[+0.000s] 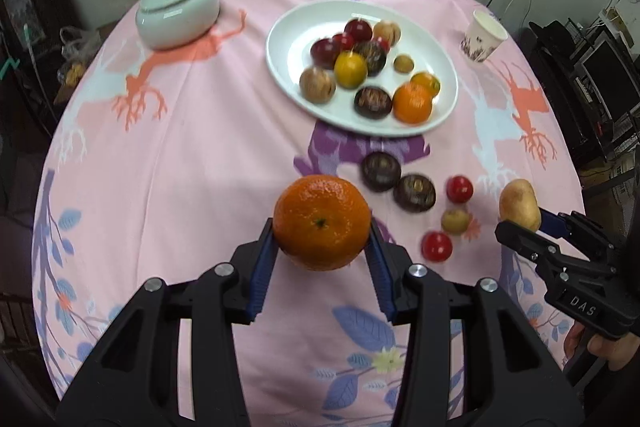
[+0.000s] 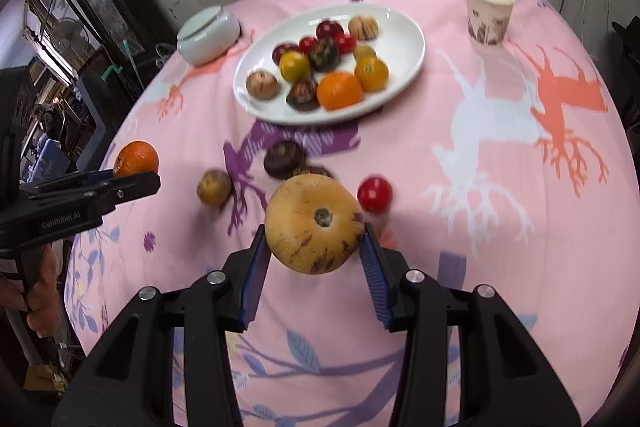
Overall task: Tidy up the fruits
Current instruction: 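Carry the tangerine and striped fruit onto the white plate and open both tools, then move both tools back over the remaining fruits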
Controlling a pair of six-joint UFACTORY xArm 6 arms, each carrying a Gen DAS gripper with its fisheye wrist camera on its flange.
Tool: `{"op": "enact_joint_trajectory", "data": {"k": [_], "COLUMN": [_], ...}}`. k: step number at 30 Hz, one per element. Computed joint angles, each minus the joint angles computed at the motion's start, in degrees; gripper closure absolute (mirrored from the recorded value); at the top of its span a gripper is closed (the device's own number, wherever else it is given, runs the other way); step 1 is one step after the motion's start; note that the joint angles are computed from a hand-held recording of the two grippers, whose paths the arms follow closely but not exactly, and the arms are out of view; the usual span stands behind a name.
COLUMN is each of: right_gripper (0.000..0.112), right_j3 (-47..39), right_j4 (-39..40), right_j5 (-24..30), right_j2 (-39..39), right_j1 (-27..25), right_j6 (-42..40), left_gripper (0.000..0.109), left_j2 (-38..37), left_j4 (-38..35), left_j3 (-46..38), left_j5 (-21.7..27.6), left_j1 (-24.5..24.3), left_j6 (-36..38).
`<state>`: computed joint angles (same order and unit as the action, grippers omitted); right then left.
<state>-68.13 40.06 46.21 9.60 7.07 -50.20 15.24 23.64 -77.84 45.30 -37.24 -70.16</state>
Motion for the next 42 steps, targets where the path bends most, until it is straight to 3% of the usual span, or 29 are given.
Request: {"op": "enact_joint_trajectory", "data": {"k": [13, 23, 24, 26, 33, 38, 40, 42], "right_gripper": [0.067, 0.066, 0.065, 0.064, 0.064, 0.063, 0.048, 0.043], "right_j3": [-25.55, -43.44, -43.52, -44.09, -39.03, -30.03, -25.21, -20.51], "right_j4": [-0.38, -5.79, -4.63, -4.88, -3.45, -2.11, -1.39, -0.44], "right_j5": [1.47, 4.3, 3.66, 3.42, 1.67, 0.31, -1.24, -2.22], "right_j2": [18.85, 33.82, 34.01, 34.43, 30.75, 24.08, 20.78, 17.57], "right_j1": [3.67, 5.56, 5.66, 5.9, 5.28, 3.8, 3.1, 2.33], "right_j6": [6.6, 15.23, 14.5, 15.1, 13.27, 11.32, 11.15, 10.69], "left_gripper": [0.064, 0.063, 0.063, 0.051, 0.049, 0.042, 0.041, 0.041], "left_j2": [14.63, 26.37, 27.05, 27.39, 24.57, 17.91, 15.17, 12.85], "left_j4": [-1.67, -4.64, -4.47, -2.74, -1.1, 1.39, 1.57, 1.62], "left_j3": [-18.77, -32.08, -33.02, -33.5, -30.75, -21.82, -17.79, -14.29], "left_j5": [-0.03, 2.48, 2.89, 2.87, 2.14, 0.38, -0.35, -0.15], "left_j1": [7.07, 10.31, 10.39, 10.31, 9.5, 7.99, 7.24, 6.25], "left_j6": [9.71, 14.79, 14.71, 13.06, 11.65, 6.89, 5.12, 3.75]}}
